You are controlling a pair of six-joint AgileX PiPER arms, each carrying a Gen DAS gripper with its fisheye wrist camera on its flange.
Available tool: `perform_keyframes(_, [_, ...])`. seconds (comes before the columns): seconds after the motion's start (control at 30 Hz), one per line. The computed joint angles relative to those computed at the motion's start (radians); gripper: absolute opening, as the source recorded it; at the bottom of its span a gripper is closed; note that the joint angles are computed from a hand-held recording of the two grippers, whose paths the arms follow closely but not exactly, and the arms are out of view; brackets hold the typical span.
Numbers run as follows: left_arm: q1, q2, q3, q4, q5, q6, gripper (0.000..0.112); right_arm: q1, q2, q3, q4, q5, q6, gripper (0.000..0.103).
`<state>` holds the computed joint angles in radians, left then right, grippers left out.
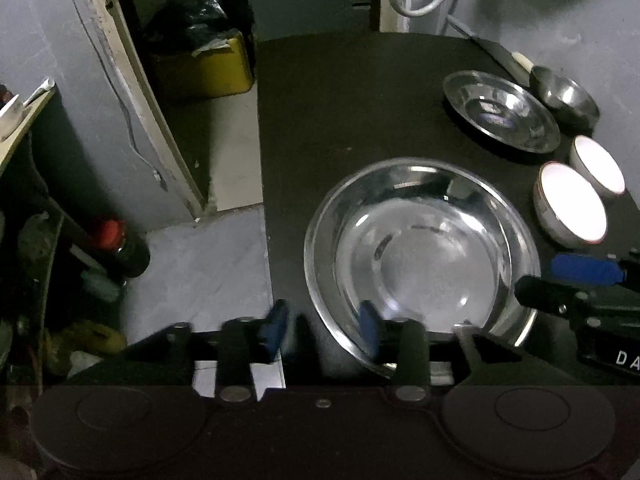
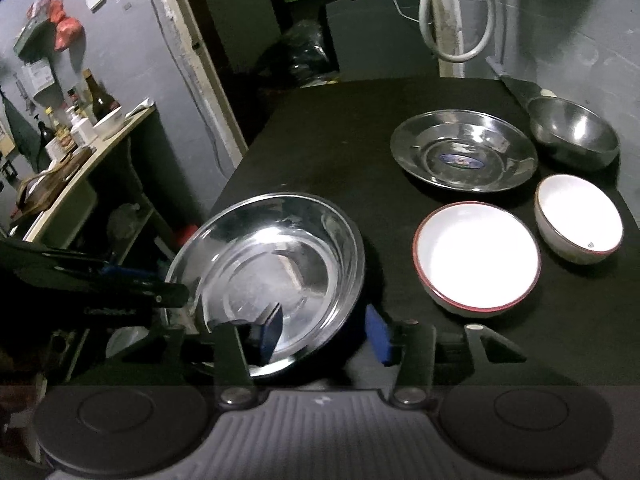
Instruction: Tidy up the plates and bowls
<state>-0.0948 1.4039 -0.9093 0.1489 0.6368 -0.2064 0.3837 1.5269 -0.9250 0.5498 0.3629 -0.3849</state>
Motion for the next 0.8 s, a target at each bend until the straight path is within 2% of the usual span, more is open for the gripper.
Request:
perform_keyframes(0.03, [-0.004, 0.0, -0.004, 0.016, 0.001, -0.019, 0.061, -0.004, -0.002, 0.003, 0.008, -0.005, -0.003, 0.058])
perform_keyframes(0.1, [-0.027, 0.0, -0.012, 0.093, -0.004, -0.105, 0.081, -0.015, -0.012, 0.015, 0.05, -0.019, -0.037, 0.071])
perform_keyframes(0.13, [-0.03, -0.001, -0.015, 0.117, -0.008, -0.125, 0.085, -0.023, -0.018, 0.023, 0.093, -0.028, -0.075, 0.075])
perform_keyframes(0.2, [-0.041, 0.012, -0.034, 0.163, -0.022, -0.169, 0.094, -0.042, -0.025, 0.032, 0.177, -0.041, -0.151, 0.09])
perform_keyframes(0.23, [-0.048, 0.016, -0.039, 0.176, -0.031, -0.187, 0.096, -0.053, -0.029, 0.037, 0.229, -0.047, -0.201, 0.093])
perform_keyframes(0.27, [-0.047, 0.027, -0.05, 0.185, -0.05, -0.199, 0.1, -0.063, -0.029, 0.038, 0.254, -0.053, -0.227, 0.1])
perform_keyframes(0.3, [-0.046, 0.038, -0.062, 0.191, -0.066, -0.211, 0.102, -0.071, -0.031, 0.037, 0.25, -0.066, -0.229, 0.103])
perform_keyframes(0.37, [-0.041, 0.073, -0.092, 0.184, -0.11, -0.222, 0.102, -0.091, -0.023, 0.022, 0.221, -0.094, -0.226, 0.103])
perform_keyframes(0.47, [-0.025, 0.161, -0.189, 0.065, -0.142, -0.13, 0.102, -0.132, 0.007, -0.024, 0.166, -0.132, -0.219, 0.103])
perform_keyframes(0.57, [-0.041, 0.265, -0.304, 0.014, -0.161, -0.12, 0.102, -0.192, 0.078, -0.122, 0.124, -0.123, -0.176, 0.103])
perform_keyframes(0.63, [-0.056, 0.333, -0.381, 0.002, -0.163, -0.122, 0.102, -0.25, 0.145, -0.209, 0.194, -0.067, -0.214, 0.103])
perform_keyframes(0.73, [-0.082, 0.449, -0.514, -0.046, -0.156, -0.073, 0.102, -0.321, 0.251, -0.35, 0.215, 0.017, -0.141, 0.103])
perform_keyframes(0.8, [-0.094, 0.509, -0.578, -0.077, -0.156, -0.033, 0.102, -0.353, 0.31, -0.421, 0.251, 0.051, -0.149, 0.103])
